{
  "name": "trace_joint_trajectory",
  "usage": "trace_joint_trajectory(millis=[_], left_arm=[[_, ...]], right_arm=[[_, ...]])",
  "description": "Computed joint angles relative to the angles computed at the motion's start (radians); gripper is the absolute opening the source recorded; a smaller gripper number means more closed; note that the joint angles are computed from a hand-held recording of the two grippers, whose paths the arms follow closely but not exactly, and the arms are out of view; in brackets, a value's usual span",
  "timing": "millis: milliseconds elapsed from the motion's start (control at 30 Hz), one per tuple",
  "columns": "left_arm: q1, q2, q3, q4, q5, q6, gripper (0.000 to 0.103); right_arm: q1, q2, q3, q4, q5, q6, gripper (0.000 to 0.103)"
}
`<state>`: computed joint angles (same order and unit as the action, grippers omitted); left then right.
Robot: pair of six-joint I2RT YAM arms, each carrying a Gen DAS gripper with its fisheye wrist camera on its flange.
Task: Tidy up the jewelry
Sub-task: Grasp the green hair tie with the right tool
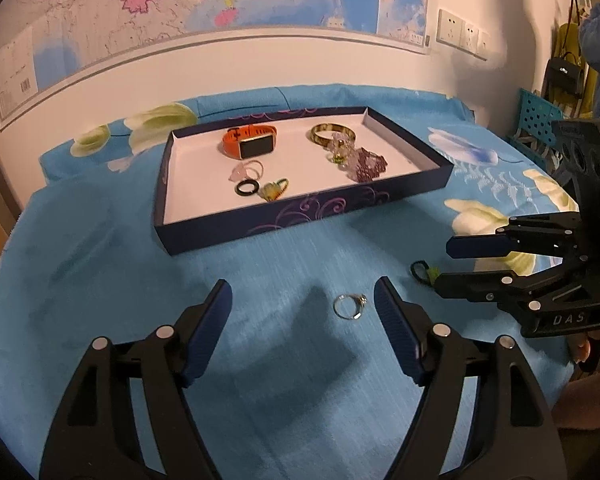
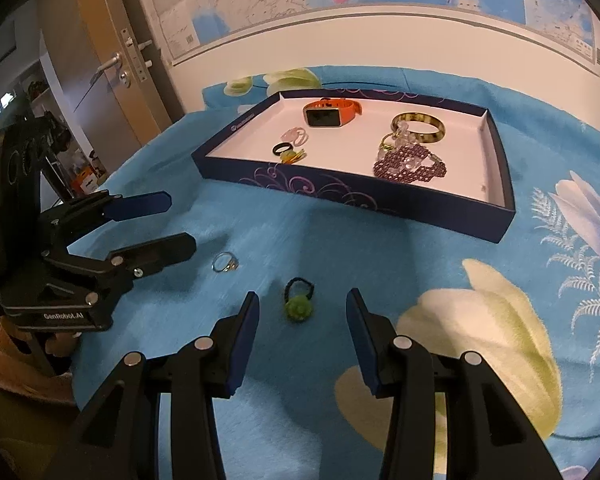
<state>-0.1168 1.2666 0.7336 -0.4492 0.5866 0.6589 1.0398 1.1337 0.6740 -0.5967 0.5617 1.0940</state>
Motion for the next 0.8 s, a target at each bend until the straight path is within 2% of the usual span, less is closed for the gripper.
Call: trace_joint_trajectory(millis=[367, 500, 667, 733, 800], left_arm=[[-0.024, -0.011, -0.014, 0.007, -0.027, -0.009, 0.073], [-0.025, -0.01, -0.014, 0.007, -0.03, -0.014, 0.073], [-0.026, -0.005, -0.015, 0.006, -0.033, -0.01, 0.072], [-0.03, -0.003, -0.016, 0.004, -0.035, -0.006, 0.071], [-0.038, 0.0, -0.016, 0.005, -0.042, -0.006, 0.068]], right_arm=[[-0.01, 0.049, 0.014, 0.026, -0.014, -0.012, 0.042], [-0.008, 0.066, 0.026, 0.019, -0.007, -0.01, 0.038], [-0.013, 0.096, 0.046, 0.002, 0.003, -0.015, 0.028], [-0.014, 0.101, 0.049, -0.002, 0.0, -0.021, 0.017], [-0.011, 0.103, 0.05, -0.011, 0.004, -0.018, 0.014]])
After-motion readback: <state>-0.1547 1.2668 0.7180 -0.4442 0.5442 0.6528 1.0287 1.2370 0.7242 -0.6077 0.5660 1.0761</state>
